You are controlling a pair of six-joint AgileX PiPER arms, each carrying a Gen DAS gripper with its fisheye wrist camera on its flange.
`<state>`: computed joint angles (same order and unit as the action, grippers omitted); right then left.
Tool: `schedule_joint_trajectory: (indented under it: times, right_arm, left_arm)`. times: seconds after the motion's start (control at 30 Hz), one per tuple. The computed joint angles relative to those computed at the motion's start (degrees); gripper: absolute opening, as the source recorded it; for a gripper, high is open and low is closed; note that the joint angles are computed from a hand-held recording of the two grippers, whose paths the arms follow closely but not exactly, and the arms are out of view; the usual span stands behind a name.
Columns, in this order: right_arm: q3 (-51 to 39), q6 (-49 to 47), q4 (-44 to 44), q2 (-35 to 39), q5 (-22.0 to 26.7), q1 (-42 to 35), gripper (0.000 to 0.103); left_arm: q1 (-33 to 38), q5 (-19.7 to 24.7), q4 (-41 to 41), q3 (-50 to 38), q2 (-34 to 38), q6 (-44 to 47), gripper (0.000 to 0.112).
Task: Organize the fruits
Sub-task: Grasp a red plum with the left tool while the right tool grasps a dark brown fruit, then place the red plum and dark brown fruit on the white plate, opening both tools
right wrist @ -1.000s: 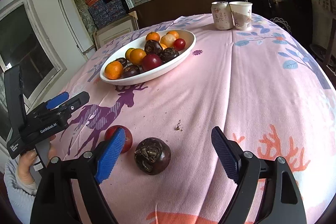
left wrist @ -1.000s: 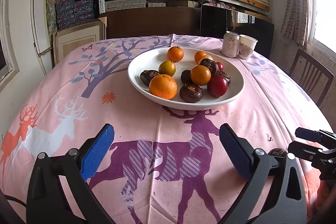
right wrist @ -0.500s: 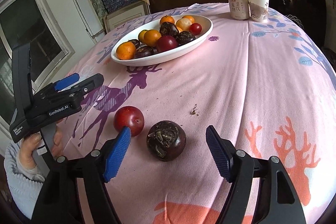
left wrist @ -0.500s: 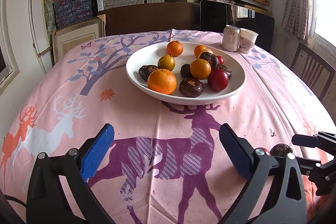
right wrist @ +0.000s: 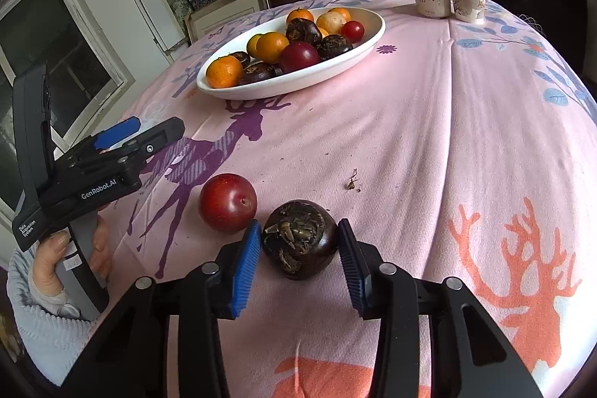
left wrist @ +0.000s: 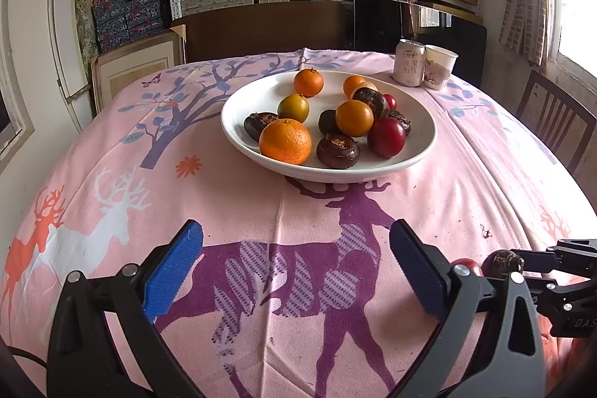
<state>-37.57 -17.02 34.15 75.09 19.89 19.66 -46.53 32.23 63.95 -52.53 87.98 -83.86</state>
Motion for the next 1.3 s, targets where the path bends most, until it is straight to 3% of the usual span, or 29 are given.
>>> schedule_joint_trajectory:
  times: [0.13,0.3,0.43,0.53,0.6,0.63,0.67,0.73,0.87,1.03,1.17,1.3]
  right_arm:
    - [2.28,-12.90,13.77,-2.01,0.09,-3.95,0.042]
    - [4.35,-18.67,22.62,-3.86,-1.55,-8.38,0.042]
    - [4.89,-20.81,25.33,-4.40,-1.74,-9.57,0.042]
    - [5.13,-21.46,26.38,-4.51,-2.19,-9.92,0.042]
    - [5.12,-21.18,26.36,-4.48,-2.29,-9.94,0.042]
    - [5.10,-21.14,26.31,-4.43,-2.27,-9.87,0.043]
    - [5.02,-21.12,26.26,-4.32,-2.26,-9.78,0.043]
    - [5.07,-21.09,26.23,-4.43,-2.30,-9.77,0.042]
    - [4.72,-22.01,27.34,-4.43,-1.92,-10.11,0.043]
    - [-5.32,-7.36,11.73,-0.64,2.07,-9.50,0.043]
    - [-17.80,9.36,-5.96,5.85,1.99,-6.00,0.042]
    - [-30.59,13.82,-8.99,16.45,3.16,-4.11,0.042]
  left_arm:
    - [-0.65,-1.18,0.81,0.68,-0.82,0.06,0.098]
    - [-3.77,-7.13,2.15,2.47,-2.58,2.54,0.098]
    - [-9.78,-4.02,4.29,0.66,-0.08,5.43,0.098]
    - [-11.08,-2.89,-1.40,-2.56,3.18,13.78,0.098]
    - [-9.89,-3.40,-11.95,-5.57,5.29,25.24,0.067]
    - [-8.35,-5.53,-17.68,-6.23,6.18,30.97,0.046]
    - [-6.87,-7.45,-23.41,-6.56,6.86,35.86,0.040]
    - [-5.12,-8.72,-30.97,-6.70,6.76,42.61,0.038]
    - [-2.89,-11.77,-33.15,-4.78,3.95,42.95,0.038]
    - [4.43,-8.58,-36.59,-11.15,2.82,46.50,0.038]
    - [9.97,-4.35,-35.04,-20.36,6.59,47.00,0.038]
    - [15.23,-2.41,-41.00,-30.22,13.58,52.43,0.038]
